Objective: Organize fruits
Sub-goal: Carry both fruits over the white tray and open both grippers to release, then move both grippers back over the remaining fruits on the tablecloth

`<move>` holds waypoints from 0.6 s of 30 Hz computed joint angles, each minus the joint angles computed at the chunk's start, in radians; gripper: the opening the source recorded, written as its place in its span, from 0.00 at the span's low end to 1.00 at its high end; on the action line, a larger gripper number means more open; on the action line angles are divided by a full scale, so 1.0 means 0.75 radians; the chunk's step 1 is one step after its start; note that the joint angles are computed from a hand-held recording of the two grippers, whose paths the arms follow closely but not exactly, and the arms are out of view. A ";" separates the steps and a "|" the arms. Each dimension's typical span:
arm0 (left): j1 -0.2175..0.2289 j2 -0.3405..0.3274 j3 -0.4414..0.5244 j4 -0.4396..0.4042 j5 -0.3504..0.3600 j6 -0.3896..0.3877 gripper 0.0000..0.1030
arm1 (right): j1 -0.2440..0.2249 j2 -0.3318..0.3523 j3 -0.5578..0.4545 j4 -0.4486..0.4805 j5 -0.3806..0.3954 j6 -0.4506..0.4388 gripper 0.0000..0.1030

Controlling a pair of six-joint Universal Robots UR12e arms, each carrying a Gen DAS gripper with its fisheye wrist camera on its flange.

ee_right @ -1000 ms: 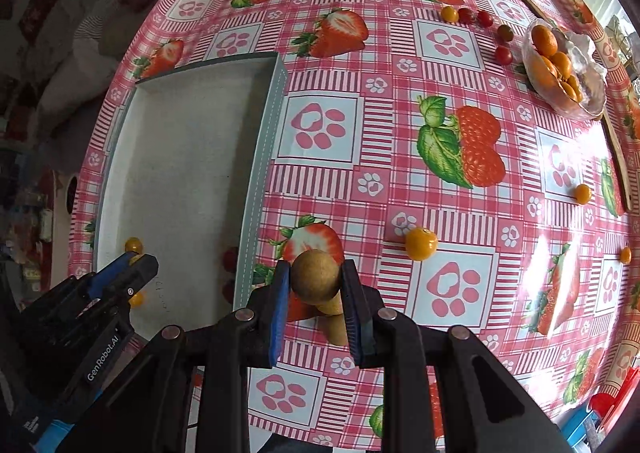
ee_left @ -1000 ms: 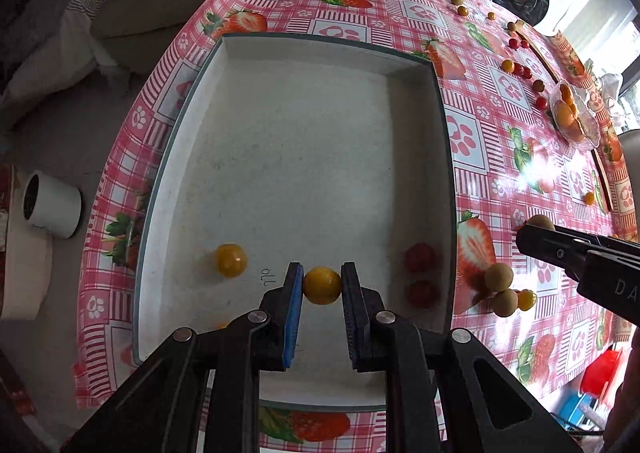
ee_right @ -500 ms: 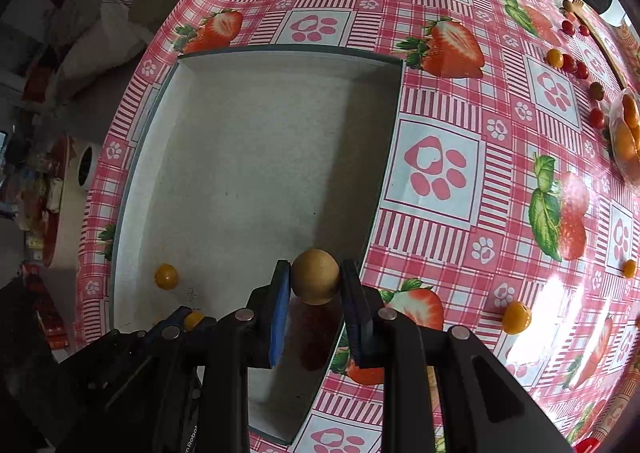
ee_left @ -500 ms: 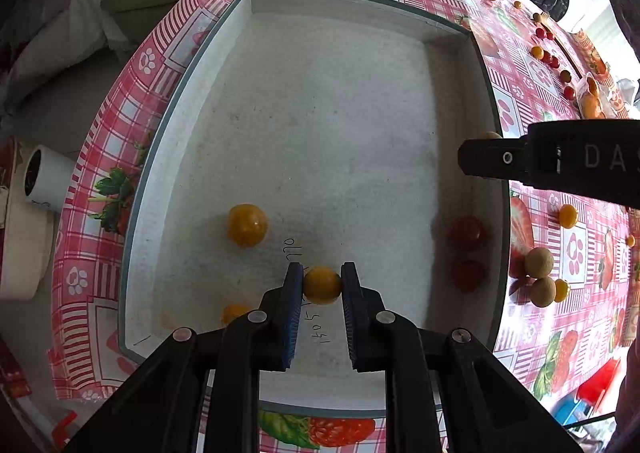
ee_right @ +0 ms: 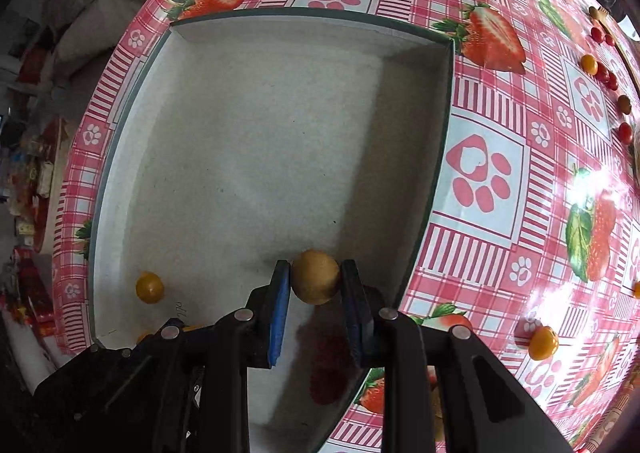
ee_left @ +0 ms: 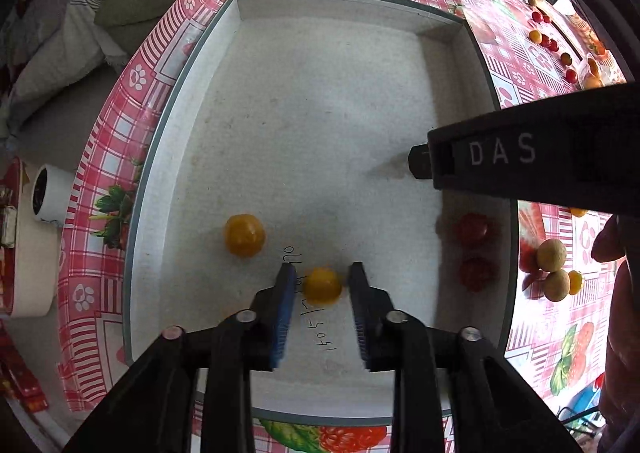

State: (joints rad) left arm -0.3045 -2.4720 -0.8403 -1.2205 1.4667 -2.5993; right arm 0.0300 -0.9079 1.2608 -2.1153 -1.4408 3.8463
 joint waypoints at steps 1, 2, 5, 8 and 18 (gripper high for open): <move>-0.001 0.008 -0.020 0.042 0.012 -0.007 0.68 | -0.003 -0.001 0.005 -0.014 0.020 -0.001 0.38; 0.000 0.019 -0.044 0.091 0.008 -0.010 0.69 | -0.008 -0.005 0.016 -0.037 0.049 0.003 0.45; 0.000 0.007 -0.009 0.048 0.008 0.005 0.69 | -0.016 -0.036 0.065 -0.137 0.079 0.020 0.56; -0.002 0.016 -0.016 0.049 0.021 0.018 0.69 | -0.019 -0.081 0.129 -0.230 0.086 0.029 0.67; -0.017 0.066 -0.054 0.048 0.005 0.052 0.69 | -0.042 -0.267 0.380 -0.269 0.024 0.239 0.70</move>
